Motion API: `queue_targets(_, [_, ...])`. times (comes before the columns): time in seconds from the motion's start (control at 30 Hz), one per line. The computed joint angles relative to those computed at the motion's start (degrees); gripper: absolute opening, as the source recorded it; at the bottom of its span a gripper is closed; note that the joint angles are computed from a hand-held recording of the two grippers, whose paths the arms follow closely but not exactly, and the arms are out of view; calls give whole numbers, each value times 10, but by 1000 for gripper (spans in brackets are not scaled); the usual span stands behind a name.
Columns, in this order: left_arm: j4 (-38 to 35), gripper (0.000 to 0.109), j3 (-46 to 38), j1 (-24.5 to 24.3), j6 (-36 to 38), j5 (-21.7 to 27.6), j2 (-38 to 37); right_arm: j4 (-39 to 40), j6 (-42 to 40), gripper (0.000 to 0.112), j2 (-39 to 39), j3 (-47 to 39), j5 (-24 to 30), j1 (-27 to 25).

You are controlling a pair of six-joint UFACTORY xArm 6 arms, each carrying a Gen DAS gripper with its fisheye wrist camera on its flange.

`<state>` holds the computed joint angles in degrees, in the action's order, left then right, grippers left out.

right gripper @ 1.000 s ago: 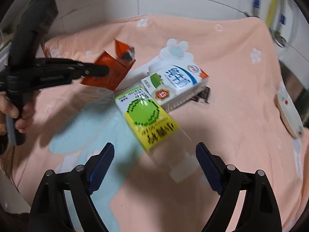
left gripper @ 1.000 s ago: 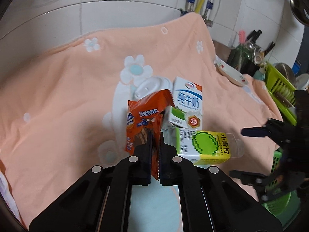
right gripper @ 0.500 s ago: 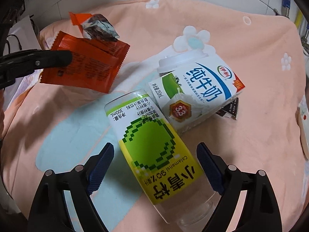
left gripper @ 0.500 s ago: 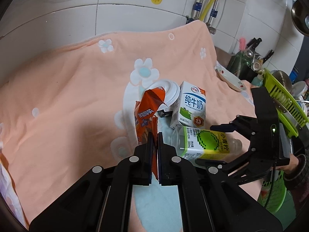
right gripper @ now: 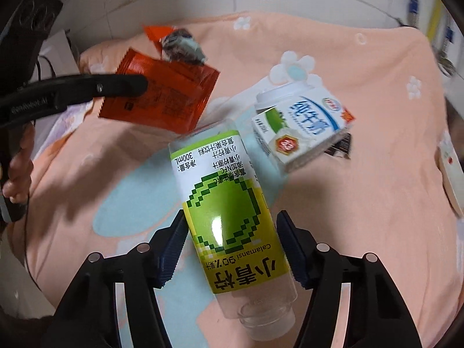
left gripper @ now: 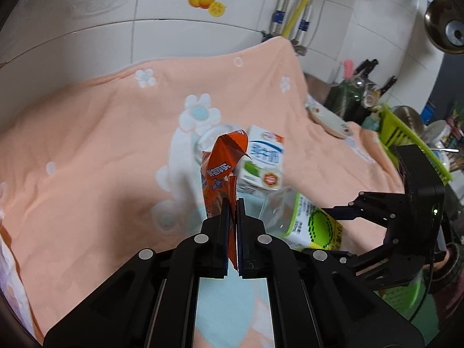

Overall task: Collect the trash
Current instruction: 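Grasp the orange snack wrapper with left gripper while right gripper grasps the juice bottle, then carry wrapper and juice bottle into the green basket and open both grippers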

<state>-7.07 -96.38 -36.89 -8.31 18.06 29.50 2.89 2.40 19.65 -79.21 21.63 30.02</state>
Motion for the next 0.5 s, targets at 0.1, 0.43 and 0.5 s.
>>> queue_targets(0.1, [-10,3,14,-13,14,-8,-13,-24,45,59,-46,63,-36,-1])
queue_targets(0.43, [-95,3,17,-75,104,-15,-25,-226,305,57,-247,277,-108,-21])
queue_targets(0.5, [-110,3,8,-89,121,-11,-19,-281,366,56,-283,307,-106,-28])
